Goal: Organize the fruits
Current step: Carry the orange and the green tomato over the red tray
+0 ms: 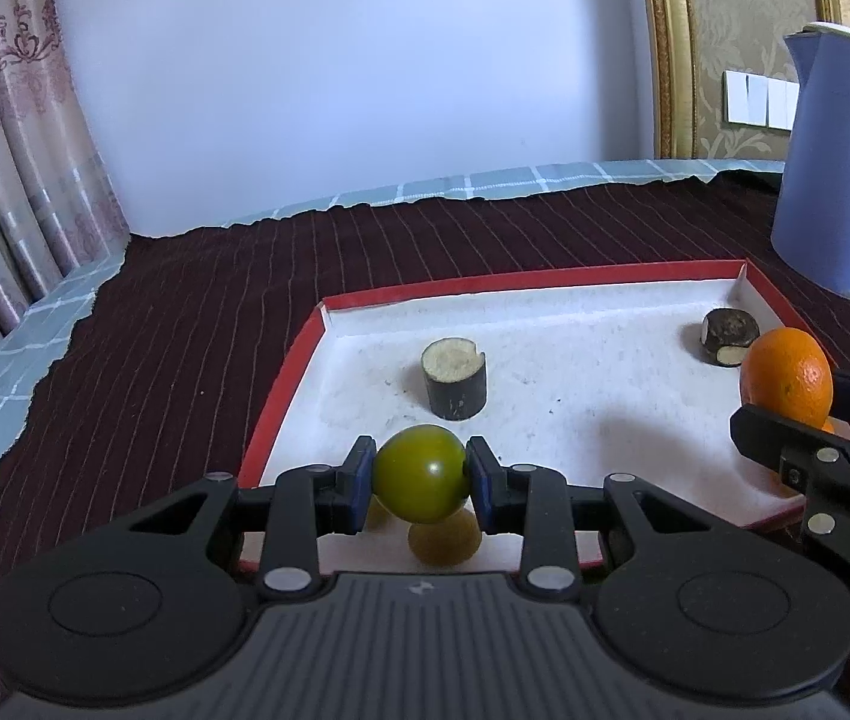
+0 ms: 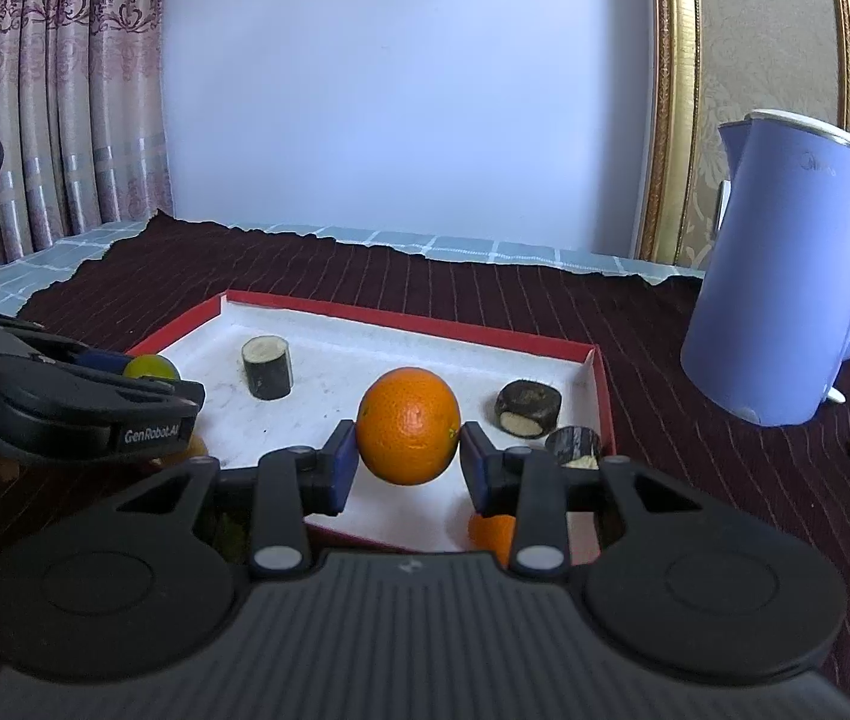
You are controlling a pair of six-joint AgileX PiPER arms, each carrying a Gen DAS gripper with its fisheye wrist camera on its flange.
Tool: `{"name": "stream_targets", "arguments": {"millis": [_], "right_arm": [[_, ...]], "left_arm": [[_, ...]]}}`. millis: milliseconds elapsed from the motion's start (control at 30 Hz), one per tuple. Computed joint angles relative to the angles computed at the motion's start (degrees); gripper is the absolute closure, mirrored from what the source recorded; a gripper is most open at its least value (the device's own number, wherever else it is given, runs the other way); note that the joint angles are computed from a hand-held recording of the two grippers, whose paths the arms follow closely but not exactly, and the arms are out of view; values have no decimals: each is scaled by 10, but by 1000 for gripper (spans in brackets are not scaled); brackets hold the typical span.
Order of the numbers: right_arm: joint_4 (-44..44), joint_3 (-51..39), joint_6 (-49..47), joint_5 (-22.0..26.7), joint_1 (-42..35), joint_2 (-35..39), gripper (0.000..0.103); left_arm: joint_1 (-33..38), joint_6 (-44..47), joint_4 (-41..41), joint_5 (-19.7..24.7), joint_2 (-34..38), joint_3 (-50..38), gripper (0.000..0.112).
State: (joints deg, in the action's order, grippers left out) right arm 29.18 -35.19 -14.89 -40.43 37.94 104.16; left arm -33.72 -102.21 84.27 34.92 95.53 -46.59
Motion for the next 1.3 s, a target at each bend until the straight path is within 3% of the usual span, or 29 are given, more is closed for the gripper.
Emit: {"name": "stream_targets", "arguments": {"millis": [600, 767, 1300], "right_arm": [[-31, -65, 9, 47, -38, 31, 69], [-48, -87, 20, 58, -50, 47, 69], [-54, -177, 4, 114, -95, 83, 69]], "left_arm": [[14, 46, -20, 0, 50, -62, 80], [27, 42, -4, -19, 66, -78, 80], [63, 122, -30, -33, 122, -191, 80]]}}
